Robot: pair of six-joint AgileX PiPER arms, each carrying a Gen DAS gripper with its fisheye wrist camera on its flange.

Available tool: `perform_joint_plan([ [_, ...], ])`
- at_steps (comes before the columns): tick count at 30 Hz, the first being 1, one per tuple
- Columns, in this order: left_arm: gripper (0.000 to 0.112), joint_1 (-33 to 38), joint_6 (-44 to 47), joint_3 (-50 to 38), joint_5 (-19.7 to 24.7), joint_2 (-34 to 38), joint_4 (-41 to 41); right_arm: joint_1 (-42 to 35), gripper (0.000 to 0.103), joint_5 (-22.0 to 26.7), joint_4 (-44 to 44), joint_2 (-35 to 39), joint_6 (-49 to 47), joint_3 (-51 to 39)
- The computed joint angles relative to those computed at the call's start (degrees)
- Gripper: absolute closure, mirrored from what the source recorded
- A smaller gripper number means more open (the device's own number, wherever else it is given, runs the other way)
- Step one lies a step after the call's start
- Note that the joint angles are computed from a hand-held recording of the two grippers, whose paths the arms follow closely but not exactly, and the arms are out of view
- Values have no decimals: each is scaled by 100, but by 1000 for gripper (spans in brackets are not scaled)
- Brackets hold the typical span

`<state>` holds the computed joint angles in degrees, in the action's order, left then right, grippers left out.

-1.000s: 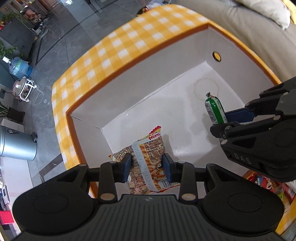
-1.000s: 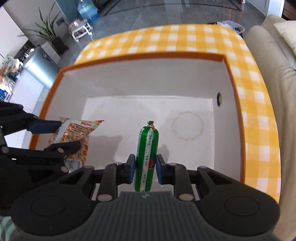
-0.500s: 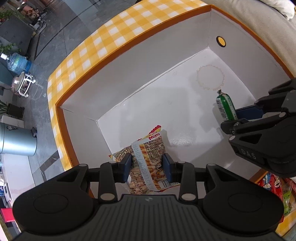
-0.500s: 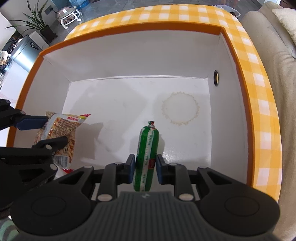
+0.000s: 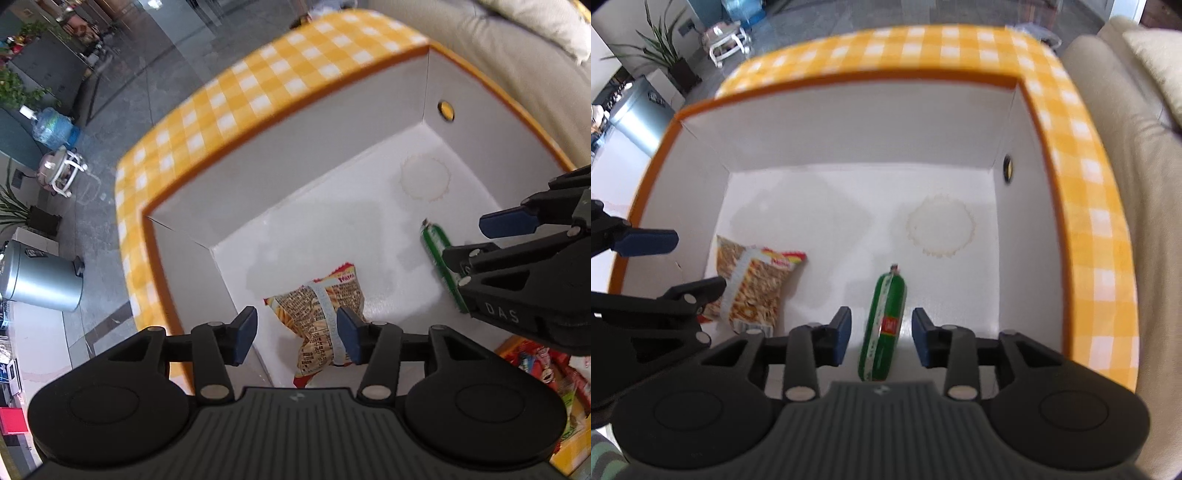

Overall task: Organize snacks
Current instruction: 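Open both tools to drop the items and lift out of the box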

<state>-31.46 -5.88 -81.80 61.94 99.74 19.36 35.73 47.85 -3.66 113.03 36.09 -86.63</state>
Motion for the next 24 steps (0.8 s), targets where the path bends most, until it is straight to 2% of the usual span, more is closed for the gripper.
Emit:
perform_joint_plan([
  [4,53,-79,-293,385,-278,-639,144,279,68,-376,-901,-618,1070,497],
  [6,53,-97,-428,532,-406,-972,182,500,51,-450,-1561,-949,1838,756],
  [13,50,-310,-913,1198,-722,-2240,350,1454,41,67,-3475,-1915,3917,1419],
  [17,49,-517,-1085,1519,-621,-2836,298,1996,41,359,-3908,-2354,4669,1744],
  [24,49,-1041,-1705,2142,-301,-3758,289,3013,41,1010,-4028,-2709,5468,2088],
])
